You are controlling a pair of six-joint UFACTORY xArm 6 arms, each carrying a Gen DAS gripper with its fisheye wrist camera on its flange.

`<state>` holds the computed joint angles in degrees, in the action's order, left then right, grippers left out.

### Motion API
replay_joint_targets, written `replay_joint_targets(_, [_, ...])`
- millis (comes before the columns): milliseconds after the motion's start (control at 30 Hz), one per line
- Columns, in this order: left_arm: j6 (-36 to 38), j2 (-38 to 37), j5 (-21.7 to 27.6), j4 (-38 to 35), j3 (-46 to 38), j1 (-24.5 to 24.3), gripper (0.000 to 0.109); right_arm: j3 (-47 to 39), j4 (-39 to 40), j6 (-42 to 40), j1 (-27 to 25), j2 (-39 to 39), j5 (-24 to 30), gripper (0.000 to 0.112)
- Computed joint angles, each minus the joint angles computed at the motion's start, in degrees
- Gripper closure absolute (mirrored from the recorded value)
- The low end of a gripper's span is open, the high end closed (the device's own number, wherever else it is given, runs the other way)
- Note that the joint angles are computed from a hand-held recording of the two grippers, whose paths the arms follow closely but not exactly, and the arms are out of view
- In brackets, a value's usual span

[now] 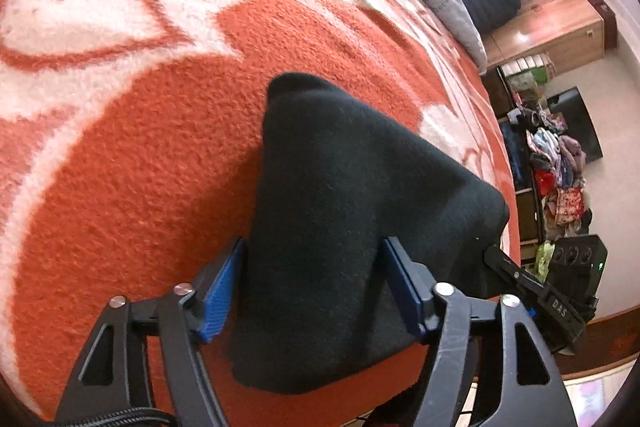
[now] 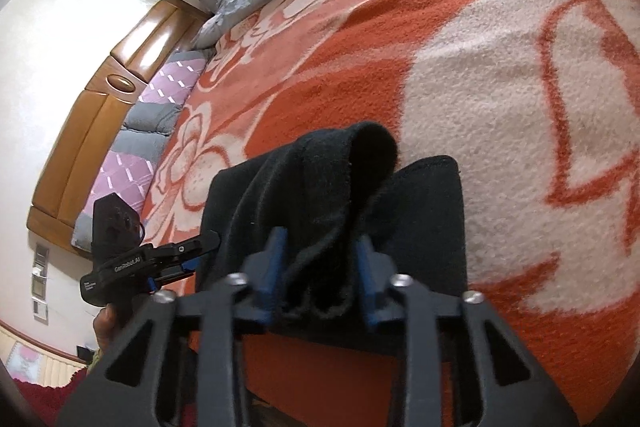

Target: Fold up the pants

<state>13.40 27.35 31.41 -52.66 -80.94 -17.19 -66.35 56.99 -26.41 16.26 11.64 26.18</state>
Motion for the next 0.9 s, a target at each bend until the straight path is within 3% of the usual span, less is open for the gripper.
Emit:
replay_joint_targets(100, [-0.69, -0.41, -1.05, 2.36, -0.24, -0.89, 0.059, 0.6, 2.91, -2.59, -0.26, -1.05, 0.15, 0.096])
replay_joint_targets(200, [-0.95, -1.84, -1.44, 3.37, -0.04, -1.69, 0.065, 1.59, 6.37, -6.04, -0.14, -3.08, -1.07, 0.098])
replay_joint_targets(400, [-2.96, -3.51, -1.27, 10.05, -0.99, -3.63, 0.06, 4.52, 6.5, -7.14, -2.02, -7.16, -1.95, 0.099])
replay_joint_targets(600, [-8.41, -0.95, -1.73, 18.36, -2.23, -4.55, 0.056, 6.24, -1.52, 1.86, -3.08, -4.75, -1.98, 0.089])
replay_joint_targets(700, [-8.76, -0.55, -1.86, 18.94, -1.97, -4.1, 0.053, 7.35, 0.35, 1.17, -2.81, -4.67, -4.17, 0.074])
replay_joint_targets(800, [-7.74, -0.87, -1.41, 17.23, -1.51, -3.43, 0.052, 7.61, 0.79, 0.98, -3.55, -5.42, -3.38, 0.073])
replay_joint_targets(900, [-8.64, -2.26, -2.67, 17.82, -0.33, -3.22, 0.053, 8.81, 0.62, 0.31, -2.68, -7.53, -7.11, 0.073])
